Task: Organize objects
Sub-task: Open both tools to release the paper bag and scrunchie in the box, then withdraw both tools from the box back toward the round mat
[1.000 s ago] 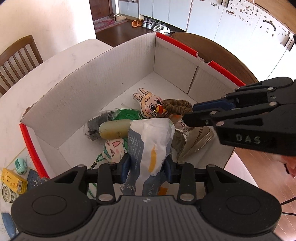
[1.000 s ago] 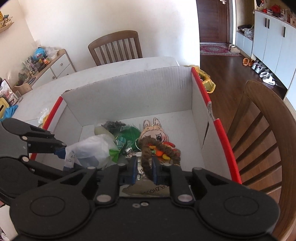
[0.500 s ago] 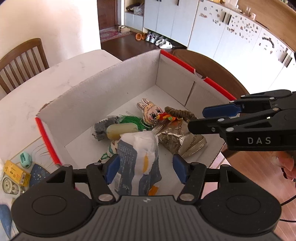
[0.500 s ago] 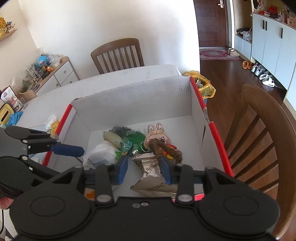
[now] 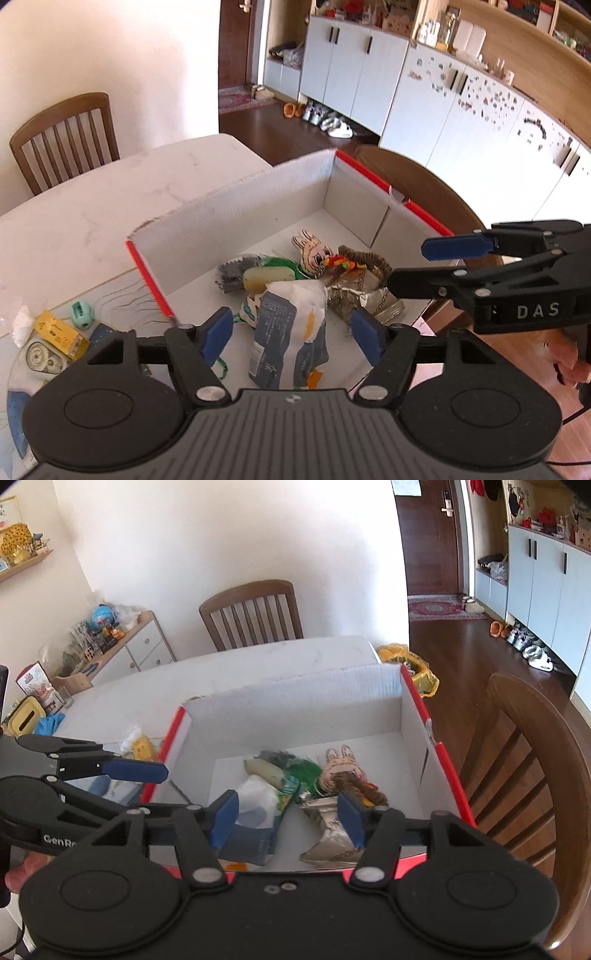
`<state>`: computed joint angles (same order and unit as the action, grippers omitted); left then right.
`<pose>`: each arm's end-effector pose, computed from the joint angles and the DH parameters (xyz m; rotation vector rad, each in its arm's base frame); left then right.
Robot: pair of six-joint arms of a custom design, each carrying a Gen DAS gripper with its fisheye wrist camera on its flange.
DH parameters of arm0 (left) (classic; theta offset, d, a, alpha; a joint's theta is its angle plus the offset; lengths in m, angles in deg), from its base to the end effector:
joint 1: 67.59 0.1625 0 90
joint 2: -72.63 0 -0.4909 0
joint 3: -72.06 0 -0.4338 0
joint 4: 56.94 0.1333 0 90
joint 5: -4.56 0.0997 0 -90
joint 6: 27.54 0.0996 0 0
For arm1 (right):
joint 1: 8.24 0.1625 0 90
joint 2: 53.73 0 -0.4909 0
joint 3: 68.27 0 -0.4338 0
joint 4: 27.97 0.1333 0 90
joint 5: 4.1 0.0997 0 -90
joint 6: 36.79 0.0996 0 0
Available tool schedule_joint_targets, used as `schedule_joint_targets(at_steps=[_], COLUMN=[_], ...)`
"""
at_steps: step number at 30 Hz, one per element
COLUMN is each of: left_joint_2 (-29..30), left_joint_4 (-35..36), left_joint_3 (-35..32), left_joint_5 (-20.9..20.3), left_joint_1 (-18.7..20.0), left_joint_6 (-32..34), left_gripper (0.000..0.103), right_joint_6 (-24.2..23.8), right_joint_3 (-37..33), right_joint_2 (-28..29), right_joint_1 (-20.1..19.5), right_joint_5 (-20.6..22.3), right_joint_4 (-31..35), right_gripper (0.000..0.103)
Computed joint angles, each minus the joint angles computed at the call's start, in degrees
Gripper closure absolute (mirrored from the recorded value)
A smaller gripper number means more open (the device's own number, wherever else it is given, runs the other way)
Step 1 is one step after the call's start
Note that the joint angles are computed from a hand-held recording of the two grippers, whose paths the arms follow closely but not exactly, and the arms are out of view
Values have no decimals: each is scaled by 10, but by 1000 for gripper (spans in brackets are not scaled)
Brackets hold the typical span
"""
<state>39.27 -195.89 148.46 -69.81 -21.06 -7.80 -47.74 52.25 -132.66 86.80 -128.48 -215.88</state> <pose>-0.4590 -0.7170 0.0512 1.4956 2.4697 -0.2273 0.1244 -0.5335 0.3937 -0.0561 -2.2844 1.1692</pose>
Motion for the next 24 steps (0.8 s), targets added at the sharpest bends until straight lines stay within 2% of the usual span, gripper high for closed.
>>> schedule_joint_targets(at_steps=[4,6,10,14,24], left_joint_2=[-14,-20,-32,-42,-60], left_joint_4=[-12,-16,-21,-22,-23], left_joint_3=[7,10,15,15,6], left_joint_5=[-4,-4,-6,-10,-9], left_joint_1=[2,3,6,11,32], left_joint_6=[-6,-5,-2,-3,6], left_gripper=[30,30,29,22,19], right_joint_6=[13,18,21,36,31], right_joint_3=[-1,-3,-8,-13,-44], right_joint_2=[7,13,25,36,88], right_joint_1=[16,26,41,54,86], right_joint_5=[-10,-21,-37,-41,-59], right_joint_4=[-16,-27,-44,-49,-84], right_gripper=[34,27,23,17,4])
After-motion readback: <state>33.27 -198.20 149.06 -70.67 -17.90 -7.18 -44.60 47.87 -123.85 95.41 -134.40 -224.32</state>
